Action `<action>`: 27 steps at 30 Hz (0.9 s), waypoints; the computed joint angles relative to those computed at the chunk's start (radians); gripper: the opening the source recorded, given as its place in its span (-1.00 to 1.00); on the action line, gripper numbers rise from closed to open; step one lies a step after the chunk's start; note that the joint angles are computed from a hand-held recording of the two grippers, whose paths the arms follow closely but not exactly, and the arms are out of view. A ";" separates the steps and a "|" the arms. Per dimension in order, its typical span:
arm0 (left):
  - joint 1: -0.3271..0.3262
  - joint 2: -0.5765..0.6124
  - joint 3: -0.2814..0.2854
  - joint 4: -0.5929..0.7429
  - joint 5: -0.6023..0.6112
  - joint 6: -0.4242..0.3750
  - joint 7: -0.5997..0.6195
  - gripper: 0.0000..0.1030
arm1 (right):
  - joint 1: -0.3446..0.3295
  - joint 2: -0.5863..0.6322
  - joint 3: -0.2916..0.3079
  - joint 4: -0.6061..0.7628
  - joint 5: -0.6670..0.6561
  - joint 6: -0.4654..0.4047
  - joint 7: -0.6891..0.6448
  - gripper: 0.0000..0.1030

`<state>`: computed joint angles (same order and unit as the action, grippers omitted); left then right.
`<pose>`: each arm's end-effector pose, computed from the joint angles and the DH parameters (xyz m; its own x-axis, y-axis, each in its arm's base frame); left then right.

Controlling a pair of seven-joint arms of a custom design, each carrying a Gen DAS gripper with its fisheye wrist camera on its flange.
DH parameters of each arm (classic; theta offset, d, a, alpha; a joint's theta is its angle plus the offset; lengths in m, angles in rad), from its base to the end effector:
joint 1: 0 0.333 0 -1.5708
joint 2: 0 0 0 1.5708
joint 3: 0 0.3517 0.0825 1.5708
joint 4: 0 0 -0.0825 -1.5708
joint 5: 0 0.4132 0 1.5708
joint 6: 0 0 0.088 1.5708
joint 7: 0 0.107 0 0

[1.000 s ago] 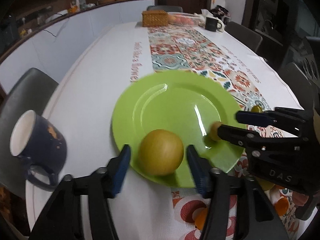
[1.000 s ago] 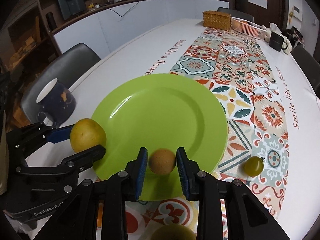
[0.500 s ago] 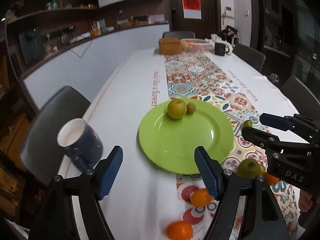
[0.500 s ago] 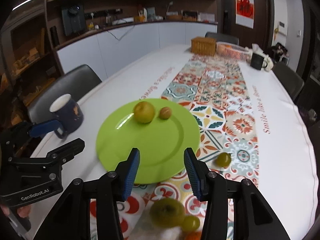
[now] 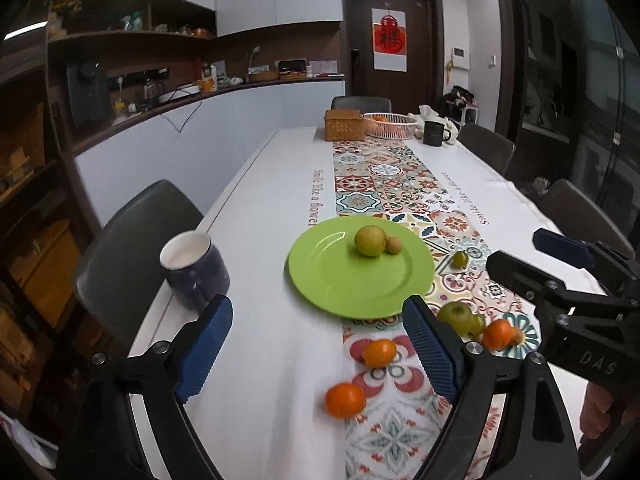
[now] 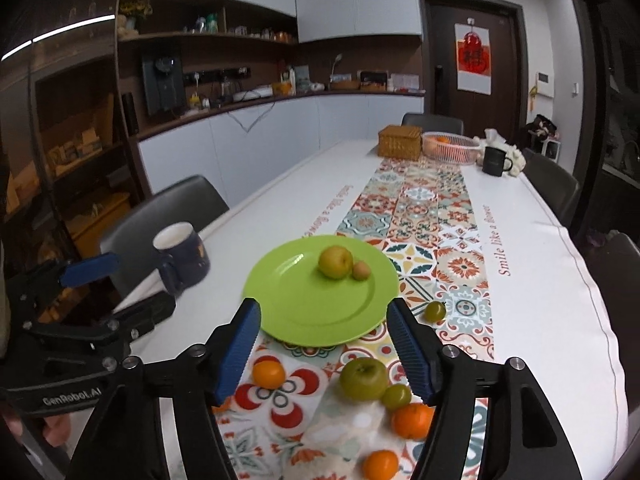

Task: Organize fruits
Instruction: 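Withdraw both tools from the plate toward the oranges on the runner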

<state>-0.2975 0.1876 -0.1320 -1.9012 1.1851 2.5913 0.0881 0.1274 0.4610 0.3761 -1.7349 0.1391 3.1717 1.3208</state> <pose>0.6030 -0.2902 0.4700 0.1791 -0.9834 -0.0302 -0.5985 -0.0845 -0.7967 0.6831 0.3057 0.4658 0.4987 -0.8641 -0.0680 -0.4894 -0.2160 -0.8449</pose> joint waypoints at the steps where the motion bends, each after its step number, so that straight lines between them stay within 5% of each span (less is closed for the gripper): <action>1: -0.004 -0.015 0.001 -0.020 0.011 -0.003 -0.030 0.72 | 0.009 -0.017 -0.011 -0.026 0.005 0.027 0.011 0.46; 3: -0.009 -0.036 -0.005 -0.048 0.038 -0.023 -0.071 0.73 | 0.032 -0.040 -0.039 -0.062 0.000 0.068 0.039 0.49; 8: -0.007 -0.075 -0.032 -0.110 0.092 -0.063 -0.144 0.75 | 0.284 -0.103 -0.325 -0.163 0.001 0.176 0.135 0.61; 12: -0.005 -0.090 -0.053 -0.150 0.121 -0.081 -0.187 0.76 | 0.422 -0.128 -0.470 -0.230 0.046 0.221 0.148 0.61; 15: -0.008 -0.085 -0.064 -0.160 0.141 -0.095 -0.207 0.76 | 0.441 -0.141 -0.487 -0.269 0.072 0.230 0.138 0.61; 27: -0.029 0.001 -0.053 -0.129 0.064 -0.058 -0.159 0.76 | 0.329 -0.127 -0.416 -0.306 -0.012 0.081 0.235 0.61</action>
